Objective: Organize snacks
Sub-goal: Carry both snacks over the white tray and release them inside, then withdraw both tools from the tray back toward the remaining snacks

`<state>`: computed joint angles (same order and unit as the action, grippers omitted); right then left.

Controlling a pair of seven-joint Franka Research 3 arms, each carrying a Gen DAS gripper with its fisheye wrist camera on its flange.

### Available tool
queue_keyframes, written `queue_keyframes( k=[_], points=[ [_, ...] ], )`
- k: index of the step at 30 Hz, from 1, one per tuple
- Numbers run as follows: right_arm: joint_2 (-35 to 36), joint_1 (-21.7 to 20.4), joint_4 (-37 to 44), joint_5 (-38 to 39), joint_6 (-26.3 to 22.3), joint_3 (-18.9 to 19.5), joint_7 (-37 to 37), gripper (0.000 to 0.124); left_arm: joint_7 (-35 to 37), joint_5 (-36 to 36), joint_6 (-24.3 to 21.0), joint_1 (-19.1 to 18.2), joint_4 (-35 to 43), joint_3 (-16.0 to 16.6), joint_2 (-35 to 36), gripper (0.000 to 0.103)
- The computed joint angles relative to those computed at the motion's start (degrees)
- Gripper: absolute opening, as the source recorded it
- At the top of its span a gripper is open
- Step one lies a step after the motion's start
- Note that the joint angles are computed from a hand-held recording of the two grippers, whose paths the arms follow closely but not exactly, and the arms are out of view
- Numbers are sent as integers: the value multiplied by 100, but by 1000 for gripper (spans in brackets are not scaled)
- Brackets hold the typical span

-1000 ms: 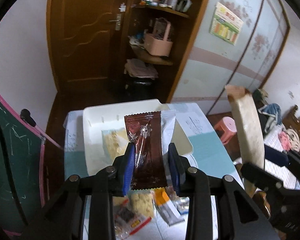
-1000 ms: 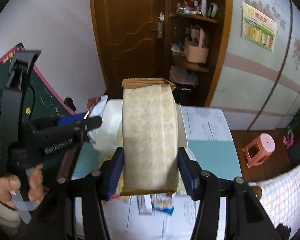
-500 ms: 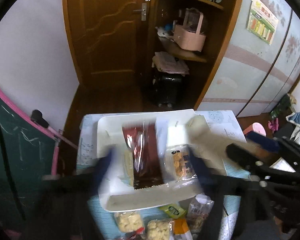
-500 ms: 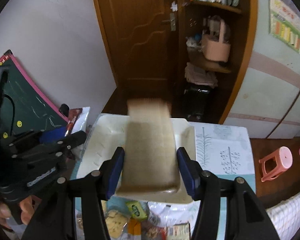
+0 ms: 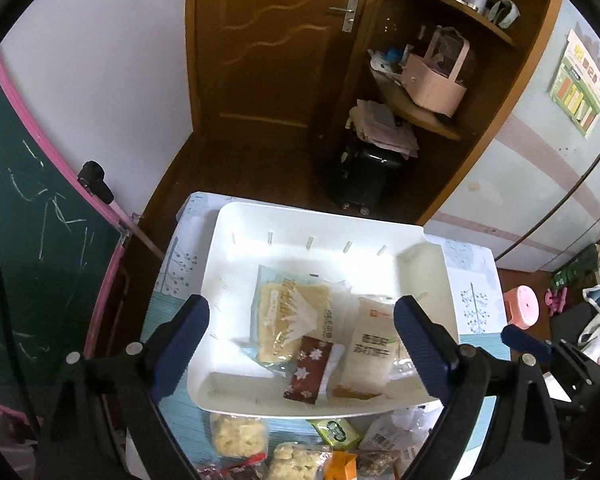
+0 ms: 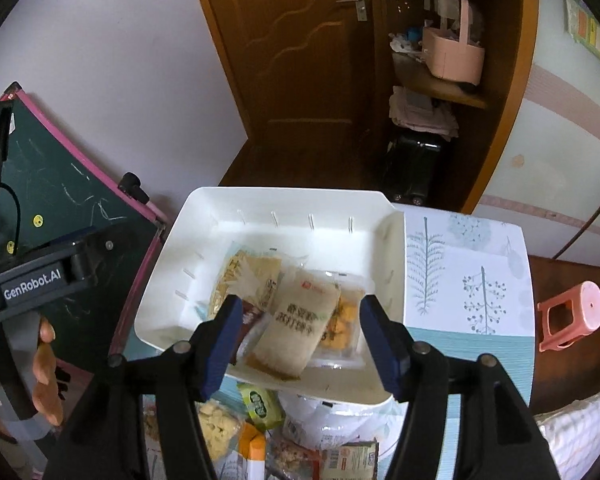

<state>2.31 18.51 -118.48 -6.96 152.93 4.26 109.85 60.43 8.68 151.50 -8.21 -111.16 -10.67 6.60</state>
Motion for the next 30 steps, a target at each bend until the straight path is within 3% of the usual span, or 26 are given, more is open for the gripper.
queue_keyframes(
  k=[7,13,22,30],
  points=[
    [-184,-58,-223,339,67,16,-148,61,-41,61,139,-86,-334,-49,-367,93],
    [-290,-108,-277,344,59,36,21,61,133,41,-32,-165,-451,-78,-612,93],
    [-604,-180,-294,-299,-125,156,722,61,602,33,-359,-286,-521,-104,-933,93],
    [-1039,-260,-419,-849,-460,412,1550,61,1190,-427,-540,-372,-934,6,-1554,93]
  ],
)
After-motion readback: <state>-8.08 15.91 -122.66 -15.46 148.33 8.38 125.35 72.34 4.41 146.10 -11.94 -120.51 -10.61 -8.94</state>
